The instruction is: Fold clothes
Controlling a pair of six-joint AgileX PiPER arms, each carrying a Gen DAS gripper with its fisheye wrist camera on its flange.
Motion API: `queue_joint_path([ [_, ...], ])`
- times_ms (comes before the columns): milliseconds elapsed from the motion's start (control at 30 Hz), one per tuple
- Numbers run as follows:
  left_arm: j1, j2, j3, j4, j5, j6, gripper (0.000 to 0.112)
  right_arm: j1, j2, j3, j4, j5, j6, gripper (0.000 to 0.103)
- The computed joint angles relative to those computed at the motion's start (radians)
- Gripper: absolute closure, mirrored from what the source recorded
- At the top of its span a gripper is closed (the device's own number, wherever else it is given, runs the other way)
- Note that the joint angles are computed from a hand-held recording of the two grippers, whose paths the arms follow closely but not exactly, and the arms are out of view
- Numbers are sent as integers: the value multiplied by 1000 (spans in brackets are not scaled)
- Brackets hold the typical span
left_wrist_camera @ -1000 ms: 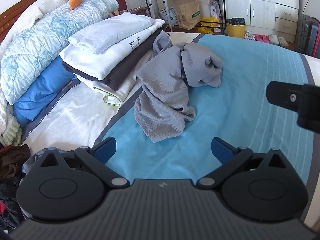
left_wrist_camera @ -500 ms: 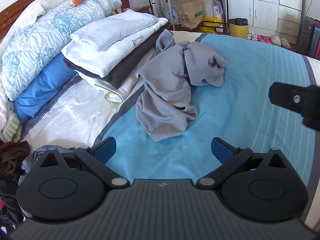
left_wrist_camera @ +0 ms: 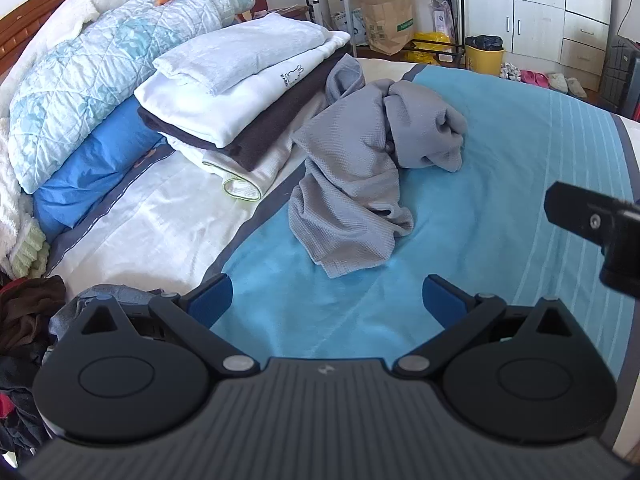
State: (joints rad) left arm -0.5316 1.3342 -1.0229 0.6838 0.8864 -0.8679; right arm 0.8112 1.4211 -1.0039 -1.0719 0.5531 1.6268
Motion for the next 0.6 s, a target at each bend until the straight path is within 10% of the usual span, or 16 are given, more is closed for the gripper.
queue_joint_path([
  [600,59,60,-63,-77,-37,136,9,-40,21,-24,44,-13,-57,0],
])
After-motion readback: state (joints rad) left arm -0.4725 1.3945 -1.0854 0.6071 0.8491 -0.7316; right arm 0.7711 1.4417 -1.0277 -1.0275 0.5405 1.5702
